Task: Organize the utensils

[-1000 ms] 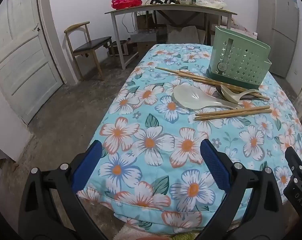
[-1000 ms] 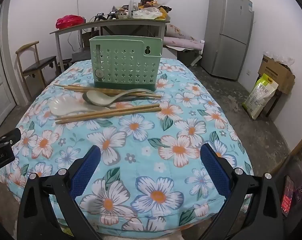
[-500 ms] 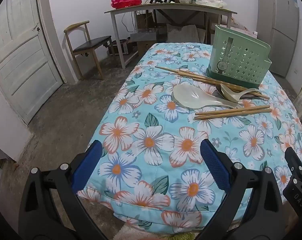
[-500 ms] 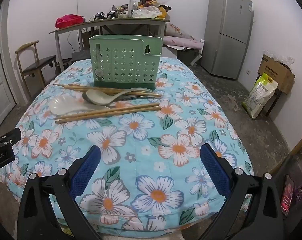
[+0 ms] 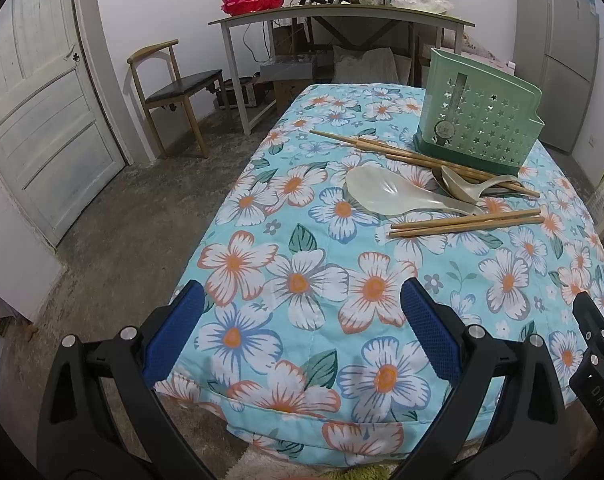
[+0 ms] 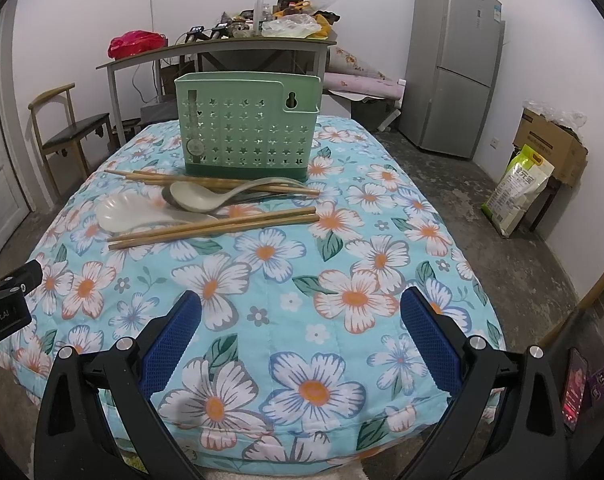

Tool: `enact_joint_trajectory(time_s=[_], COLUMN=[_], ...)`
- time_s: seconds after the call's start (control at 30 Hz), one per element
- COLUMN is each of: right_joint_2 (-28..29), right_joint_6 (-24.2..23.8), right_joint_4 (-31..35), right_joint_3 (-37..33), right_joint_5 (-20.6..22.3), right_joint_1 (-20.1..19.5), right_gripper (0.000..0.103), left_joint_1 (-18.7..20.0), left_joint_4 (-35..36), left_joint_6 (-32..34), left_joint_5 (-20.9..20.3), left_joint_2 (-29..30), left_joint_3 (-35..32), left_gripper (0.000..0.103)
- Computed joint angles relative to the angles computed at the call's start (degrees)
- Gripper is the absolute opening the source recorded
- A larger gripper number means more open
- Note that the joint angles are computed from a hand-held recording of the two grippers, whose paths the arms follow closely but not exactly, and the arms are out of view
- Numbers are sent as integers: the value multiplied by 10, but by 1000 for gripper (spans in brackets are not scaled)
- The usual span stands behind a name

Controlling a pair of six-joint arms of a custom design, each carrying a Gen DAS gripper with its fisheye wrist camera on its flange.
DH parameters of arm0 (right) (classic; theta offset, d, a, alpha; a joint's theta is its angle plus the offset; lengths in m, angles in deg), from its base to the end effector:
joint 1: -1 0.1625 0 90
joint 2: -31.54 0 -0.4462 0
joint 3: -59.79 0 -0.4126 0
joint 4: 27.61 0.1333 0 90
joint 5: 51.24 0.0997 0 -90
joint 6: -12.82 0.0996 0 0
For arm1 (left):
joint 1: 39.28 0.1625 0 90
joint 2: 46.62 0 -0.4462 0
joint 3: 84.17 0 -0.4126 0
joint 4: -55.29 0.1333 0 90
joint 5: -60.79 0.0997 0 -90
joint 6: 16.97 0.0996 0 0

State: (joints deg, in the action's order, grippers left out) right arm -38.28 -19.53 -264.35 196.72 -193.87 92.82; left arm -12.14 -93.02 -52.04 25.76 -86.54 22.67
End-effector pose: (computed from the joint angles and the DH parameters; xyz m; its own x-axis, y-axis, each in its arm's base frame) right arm 0.0666 -0.3899 0.2884 -0.5304 0.5475 0.6472 -0.3427 0.5598 -0.7544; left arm -0.4306 -0.4622 -0.0022 -0.6306 0.2047 -0.7487 0.6324 0.6948 -0.3427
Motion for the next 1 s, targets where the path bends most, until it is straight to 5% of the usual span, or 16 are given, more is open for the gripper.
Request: enact_joint_trajectory(time_s=[1.0], right_joint_2=[-4], right_joint_6=[1], right_joint_4=[2], right_joint_3=[-1], right_joint_5=[-4], right_joint_1=[3], right_gripper=[97], left_joint_1=[2], left_joint_4=[3], left_joint_6=[0], left_joint_5=[1], left_joint_2=[1], left_joint_3=[-3], left_gripper=[94])
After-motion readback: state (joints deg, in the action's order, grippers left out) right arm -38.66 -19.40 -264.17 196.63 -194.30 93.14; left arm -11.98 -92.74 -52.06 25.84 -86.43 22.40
